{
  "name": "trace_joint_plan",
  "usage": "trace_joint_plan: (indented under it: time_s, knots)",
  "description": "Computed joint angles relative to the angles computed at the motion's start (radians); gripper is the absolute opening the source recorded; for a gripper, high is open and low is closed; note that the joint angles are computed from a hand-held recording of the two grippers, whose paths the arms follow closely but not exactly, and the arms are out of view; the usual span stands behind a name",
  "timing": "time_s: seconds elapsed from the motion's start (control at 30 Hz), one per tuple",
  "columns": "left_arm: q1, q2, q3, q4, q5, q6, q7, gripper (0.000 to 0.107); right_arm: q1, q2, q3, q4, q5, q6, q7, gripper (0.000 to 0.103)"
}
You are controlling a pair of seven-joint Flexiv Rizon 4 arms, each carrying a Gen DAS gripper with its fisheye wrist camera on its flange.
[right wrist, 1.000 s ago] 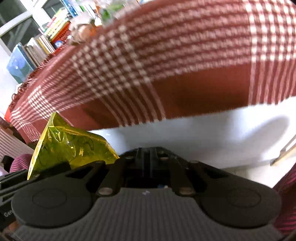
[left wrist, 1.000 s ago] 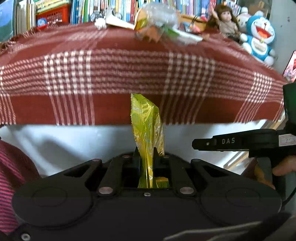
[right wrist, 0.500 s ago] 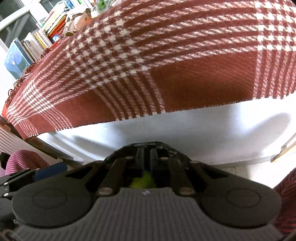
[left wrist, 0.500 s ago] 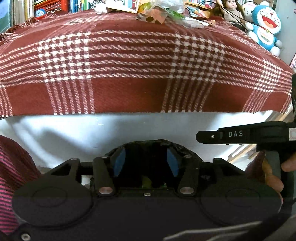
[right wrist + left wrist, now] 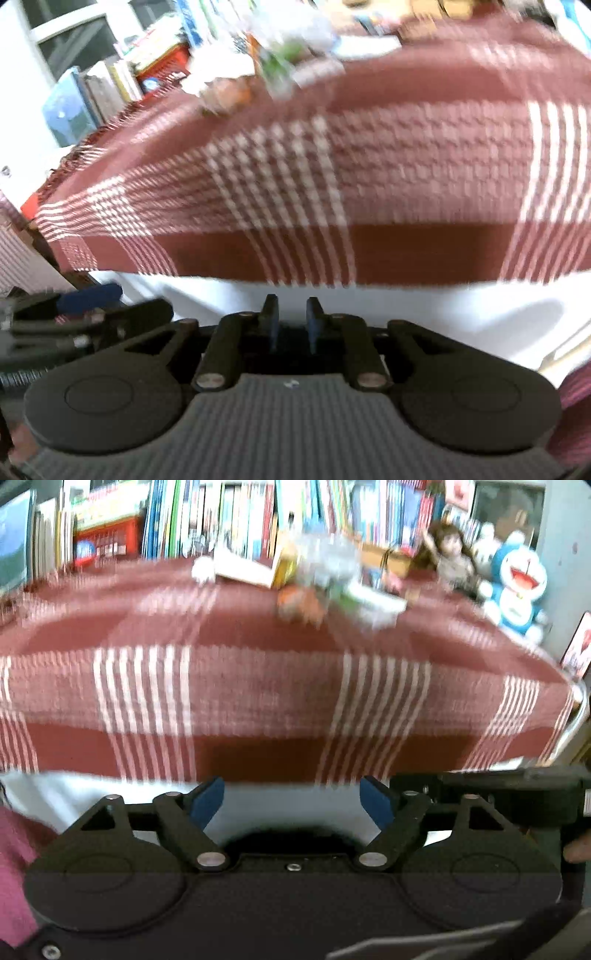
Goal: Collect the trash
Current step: 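Move the left gripper to the clear plastic scrap while the right gripper approaches the green plastic wrapper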
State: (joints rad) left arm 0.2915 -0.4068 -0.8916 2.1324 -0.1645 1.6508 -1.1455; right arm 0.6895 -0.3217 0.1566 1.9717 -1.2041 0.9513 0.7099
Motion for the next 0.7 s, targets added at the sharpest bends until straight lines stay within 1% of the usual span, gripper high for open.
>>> trace_joint_plan:
  time_s: [0.03, 0.1, 0.17, 0.3, 0.37, 0.4, 0.47, 0.5, 0.57, 0.63, 0.7]
  knots:
    - [0.005, -0.008, -0.014, -0.012, 0.001, 0.014, 0.002, 0.082, 0.004, 0.008, 0.0, -0.006, -0.004, -0.022, -0.02, 0.04]
    - [0.026, -0.035, -0.051, -0.038, 0.02, 0.044, 0.002, 0.085, 0.005, 0.025, -0.002, -0.01, -0.025, -0.047, -0.041, 0.042]
    - [0.033, -0.064, -0.071, -0.067, 0.053, 0.074, -0.008, 0.087, -0.001, 0.04, -0.002, -0.015, -0.051, -0.071, -0.059, 0.045]
    - [-0.019, -0.131, -0.038, -0.16, 0.118, 0.13, -0.026, 0.087, -0.018, 0.066, 0.002, -0.02, -0.099, -0.127, -0.095, 0.053]
    - [-0.067, -0.148, 0.007, -0.214, 0.141, 0.132, -0.034, 0.087, -0.027, 0.073, 0.006, -0.028, -0.108, -0.162, -0.12, 0.056]
    - [-0.09, -0.158, 0.027, -0.24, 0.151, 0.13, -0.037, 0.085, -0.032, 0.071, 0.005, -0.036, -0.112, -0.176, -0.132, 0.057]
    - [-0.131, -0.173, 0.065, -0.282, 0.16, 0.123, -0.04, 0.076, -0.041, 0.078, 0.006, -0.038, -0.123, -0.197, -0.149, 0.057]
    - [-0.158, -0.18, 0.089, -0.306, 0.157, 0.119, -0.044, 0.073, -0.044, 0.078, 0.007, -0.04, -0.13, -0.208, -0.157, 0.058]
    - [-0.195, -0.198, 0.121, -0.346, 0.148, 0.102, -0.043, 0.062, -0.054, 0.074, 0.005, -0.047, -0.139, -0.217, -0.177, 0.058]
    - [-0.241, -0.216, 0.158, -0.394, 0.126, 0.069, -0.037, 0.057, -0.065, 0.075, 0.002, -0.05, -0.151, -0.215, -0.183, 0.058]
    - [-0.28, -0.235, 0.19, -0.431, 0.101, 0.046, -0.025, 0.056, -0.077, 0.077, 0.0, -0.051, -0.162, -0.207, -0.18, 0.058]
